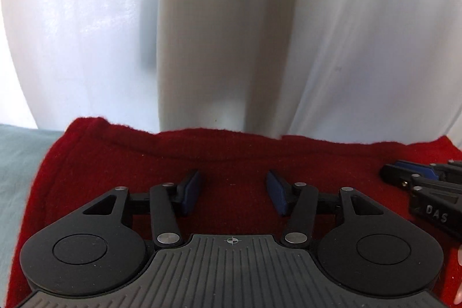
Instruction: Fold small clothes
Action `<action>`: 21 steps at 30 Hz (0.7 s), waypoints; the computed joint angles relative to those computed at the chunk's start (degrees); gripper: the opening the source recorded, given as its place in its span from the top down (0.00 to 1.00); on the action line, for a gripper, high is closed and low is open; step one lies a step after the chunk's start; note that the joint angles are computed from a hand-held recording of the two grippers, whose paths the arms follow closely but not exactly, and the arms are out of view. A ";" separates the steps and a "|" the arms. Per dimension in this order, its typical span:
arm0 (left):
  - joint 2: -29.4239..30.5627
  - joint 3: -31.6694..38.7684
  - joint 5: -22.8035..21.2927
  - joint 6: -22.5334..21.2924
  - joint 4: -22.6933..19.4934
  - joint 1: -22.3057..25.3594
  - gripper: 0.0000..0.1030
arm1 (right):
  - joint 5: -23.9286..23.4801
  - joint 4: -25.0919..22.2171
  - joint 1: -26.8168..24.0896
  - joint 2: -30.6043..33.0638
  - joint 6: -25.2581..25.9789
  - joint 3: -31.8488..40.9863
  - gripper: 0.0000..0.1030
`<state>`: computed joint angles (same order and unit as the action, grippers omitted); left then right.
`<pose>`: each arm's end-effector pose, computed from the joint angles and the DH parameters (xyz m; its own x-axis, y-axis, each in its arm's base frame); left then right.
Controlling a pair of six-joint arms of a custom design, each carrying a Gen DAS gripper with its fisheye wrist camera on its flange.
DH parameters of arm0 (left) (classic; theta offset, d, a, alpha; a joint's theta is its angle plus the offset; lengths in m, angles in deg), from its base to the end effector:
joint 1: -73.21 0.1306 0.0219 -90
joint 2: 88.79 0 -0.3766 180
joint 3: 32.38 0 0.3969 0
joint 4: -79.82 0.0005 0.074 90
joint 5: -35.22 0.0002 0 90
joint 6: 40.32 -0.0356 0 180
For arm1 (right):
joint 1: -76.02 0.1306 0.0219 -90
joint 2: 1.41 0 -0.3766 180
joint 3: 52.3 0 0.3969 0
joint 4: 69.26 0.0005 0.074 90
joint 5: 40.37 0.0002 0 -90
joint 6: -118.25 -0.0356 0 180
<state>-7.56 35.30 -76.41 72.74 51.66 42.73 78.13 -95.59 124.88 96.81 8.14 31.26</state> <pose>0.3771 -0.2073 0.3384 -0.6194 -0.0579 -0.7829 -0.0090 0.9977 -0.0667 0.3678 0.3945 0.3337 -0.5513 -0.1718 -0.8164 -0.2506 0.9675 -0.0344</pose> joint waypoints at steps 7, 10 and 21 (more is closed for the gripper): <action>-1.12 -1.16 1.88 -0.14 1.22 1.18 0.45 | -1.83 1.15 -6.24 -4.89 -9.68 -5.75 1.00; -1.40 -1.43 2.08 -0.04 1.30 1.22 0.45 | -1.43 1.52 -7.42 -7.93 -11.16 -8.44 1.00; -8.35 -6.53 -2.10 -4.95 0.38 1.81 0.30 | 14.33 -13.93 -6.21 -15.44 -13.02 -12.02 0.86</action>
<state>-15.90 28.77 -78.51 67.80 52.04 44.54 92.46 -109.52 118.66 81.37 -4.88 19.24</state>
